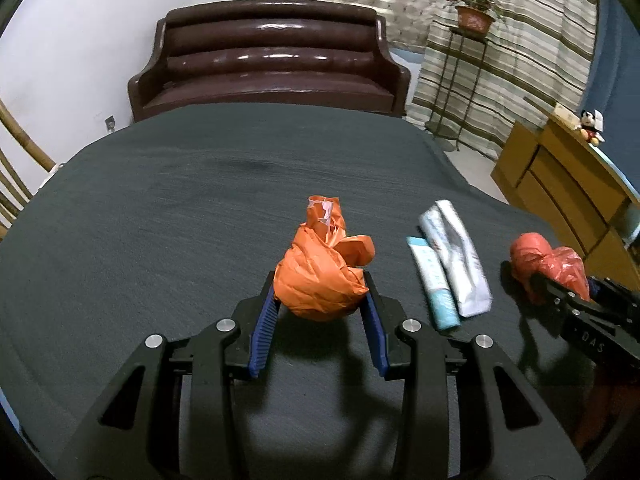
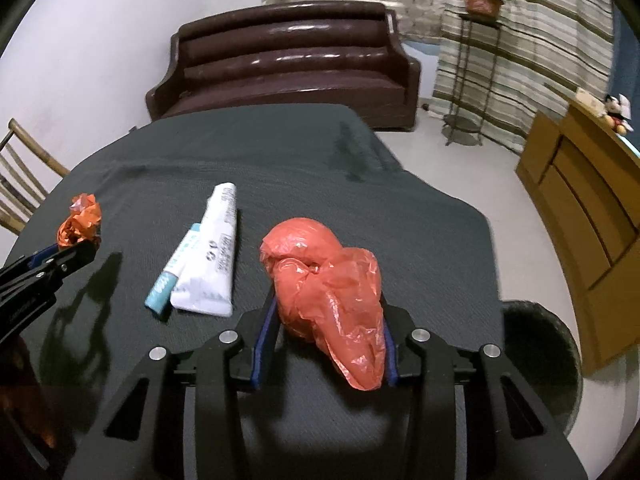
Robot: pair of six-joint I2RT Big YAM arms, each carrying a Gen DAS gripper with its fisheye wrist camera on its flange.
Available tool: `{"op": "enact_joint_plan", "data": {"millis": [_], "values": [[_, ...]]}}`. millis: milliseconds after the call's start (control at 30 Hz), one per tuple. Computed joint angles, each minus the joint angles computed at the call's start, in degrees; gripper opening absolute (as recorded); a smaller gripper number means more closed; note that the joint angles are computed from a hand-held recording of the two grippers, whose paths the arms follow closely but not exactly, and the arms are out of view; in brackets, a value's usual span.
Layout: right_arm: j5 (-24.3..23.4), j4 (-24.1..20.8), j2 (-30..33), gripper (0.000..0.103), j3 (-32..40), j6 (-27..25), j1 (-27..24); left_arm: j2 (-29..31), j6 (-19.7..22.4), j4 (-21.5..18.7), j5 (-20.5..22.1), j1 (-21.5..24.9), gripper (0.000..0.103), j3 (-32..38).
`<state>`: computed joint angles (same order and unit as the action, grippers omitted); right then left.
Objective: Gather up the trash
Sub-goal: 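Carry the orange and red bags in both grippers over the trash bin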
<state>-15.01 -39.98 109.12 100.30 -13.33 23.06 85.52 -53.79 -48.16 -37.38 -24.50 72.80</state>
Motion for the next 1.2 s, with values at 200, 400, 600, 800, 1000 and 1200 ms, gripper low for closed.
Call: {"op": "enact_joint_plan", "data": {"millis": [200, 400, 600, 800, 1000, 1200], "values": [[0.6, 2.9, -3.2, 0.042, -4.4, 2.2, -2.0, 1.5, 0.2, 0.6, -0.3, -2.9, 0.038, 1.8], [0.6, 5.4, -5.6, 0.042, -8.0, 3.7, -4.7, 4.5, 1.1, 1.0, -1.3, -5.5, 0.038, 5.7], [1.0, 7.1, -6.6, 0.042, -9.7, 4.8, -7.2, 8.4, 2.6, 1.1, -1.9, -8.0, 0.038, 10.6], [0.8, 8.9, -7.6, 0.042, -11.4, 5.2, -9.8, 12.9, 5.8, 1.8, -1.6, -9.7, 0.038, 16.3], [1.3, 9.8, -7.1, 0.042, -11.3, 6.0, -12.6, 17.4, 9.0, 2.4, -0.5, -10.8, 0.038, 21.8], [2.1, 9.8, -5.9, 0.042, -10.7, 6.8, -14.3, 22.5, 11.1, 1.7, 2.1, -11.2, 0.038, 27.9]]}}
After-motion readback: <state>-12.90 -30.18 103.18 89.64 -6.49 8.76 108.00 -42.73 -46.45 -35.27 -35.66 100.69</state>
